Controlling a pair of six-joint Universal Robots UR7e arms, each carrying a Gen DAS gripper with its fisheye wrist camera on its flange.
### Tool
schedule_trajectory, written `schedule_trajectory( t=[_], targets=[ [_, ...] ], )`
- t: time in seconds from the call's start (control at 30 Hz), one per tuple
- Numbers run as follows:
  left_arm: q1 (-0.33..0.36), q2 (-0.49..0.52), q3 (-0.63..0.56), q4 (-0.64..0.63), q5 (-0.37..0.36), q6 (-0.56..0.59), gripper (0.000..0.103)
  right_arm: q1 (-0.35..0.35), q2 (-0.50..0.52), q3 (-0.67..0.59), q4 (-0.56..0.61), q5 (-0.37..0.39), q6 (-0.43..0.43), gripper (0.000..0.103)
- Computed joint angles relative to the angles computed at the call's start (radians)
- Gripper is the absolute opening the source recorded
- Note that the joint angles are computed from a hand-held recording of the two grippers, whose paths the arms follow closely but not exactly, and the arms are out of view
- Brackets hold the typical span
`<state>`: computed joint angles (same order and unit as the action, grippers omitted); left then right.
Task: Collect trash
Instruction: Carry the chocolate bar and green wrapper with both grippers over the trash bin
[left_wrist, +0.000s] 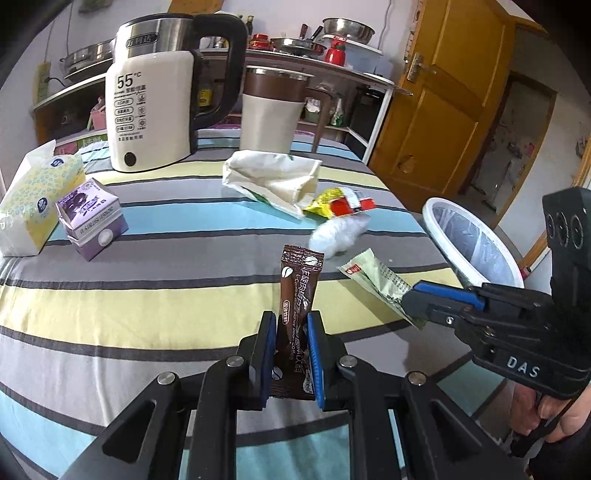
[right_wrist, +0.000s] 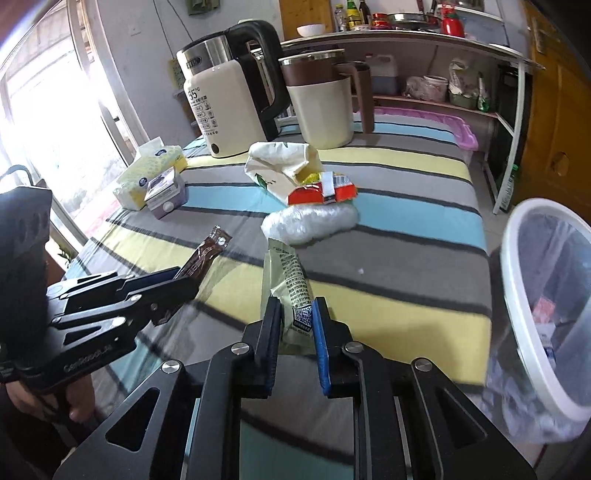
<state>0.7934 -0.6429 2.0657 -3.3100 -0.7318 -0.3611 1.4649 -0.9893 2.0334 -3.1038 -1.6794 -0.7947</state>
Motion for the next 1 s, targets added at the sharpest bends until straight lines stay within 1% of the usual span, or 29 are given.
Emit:
schedule_trajectory(
  t=[0.27,0.5,1.0],
  targets=[
    [-0.03,0.012,-0.005,-0.008,-0.016,0.002,0.018,-0.023,-0.06,0.056,-0.035,0.029,0.012,0.018],
    [-0.053,0.04,-0.039,-0.022,-0.043,0.027,0.018,-0.048,-0.108,0.084,-0.084,0.046,0.031,0.018],
    [-0.081,0.139,-0.204,-0.002,-0.128,0.148,0.018,-0.119,-0.209,0.11,-0.168,0.063,0.061,0.018]
  ],
)
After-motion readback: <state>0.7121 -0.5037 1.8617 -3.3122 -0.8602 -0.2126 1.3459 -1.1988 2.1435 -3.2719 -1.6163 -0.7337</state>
